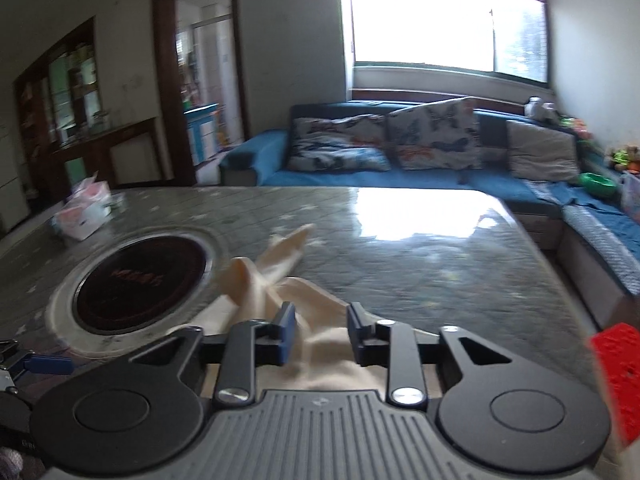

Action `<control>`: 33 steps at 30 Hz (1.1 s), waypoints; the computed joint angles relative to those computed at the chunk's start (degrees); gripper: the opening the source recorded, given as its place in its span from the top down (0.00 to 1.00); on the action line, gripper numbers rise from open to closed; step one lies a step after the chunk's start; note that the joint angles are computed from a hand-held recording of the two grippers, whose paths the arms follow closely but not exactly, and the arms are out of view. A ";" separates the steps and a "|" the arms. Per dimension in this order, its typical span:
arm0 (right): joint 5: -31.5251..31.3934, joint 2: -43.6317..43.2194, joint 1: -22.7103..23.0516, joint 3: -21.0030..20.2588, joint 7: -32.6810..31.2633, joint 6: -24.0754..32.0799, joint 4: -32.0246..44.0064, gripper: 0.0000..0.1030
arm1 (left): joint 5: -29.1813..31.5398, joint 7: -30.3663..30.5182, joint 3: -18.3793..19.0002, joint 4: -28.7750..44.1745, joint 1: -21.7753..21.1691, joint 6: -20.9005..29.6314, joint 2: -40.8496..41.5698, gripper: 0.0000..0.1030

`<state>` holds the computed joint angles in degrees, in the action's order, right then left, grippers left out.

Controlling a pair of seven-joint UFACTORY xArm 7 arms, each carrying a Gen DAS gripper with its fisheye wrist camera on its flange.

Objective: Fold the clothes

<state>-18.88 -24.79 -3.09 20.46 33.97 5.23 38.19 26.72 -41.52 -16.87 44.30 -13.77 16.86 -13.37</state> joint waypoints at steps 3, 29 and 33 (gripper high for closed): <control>-1.37 5.78 -0.49 2.68 1.00 -1.25 3.74 0.67 | -0.46 0.17 0.21 0.00 -0.15 0.11 0.09 0.00; -20.95 -12.59 -2.02 -1.18 20.45 7.80 -6.09 0.96 | -1.57 1.99 0.42 -0.66 -0.38 -0.92 -0.25 0.00; -17.16 -22.06 -1.95 -2.33 17.35 13.18 -11.08 0.96 | -1.08 2.22 0.02 -0.48 -0.05 -1.39 -0.72 0.00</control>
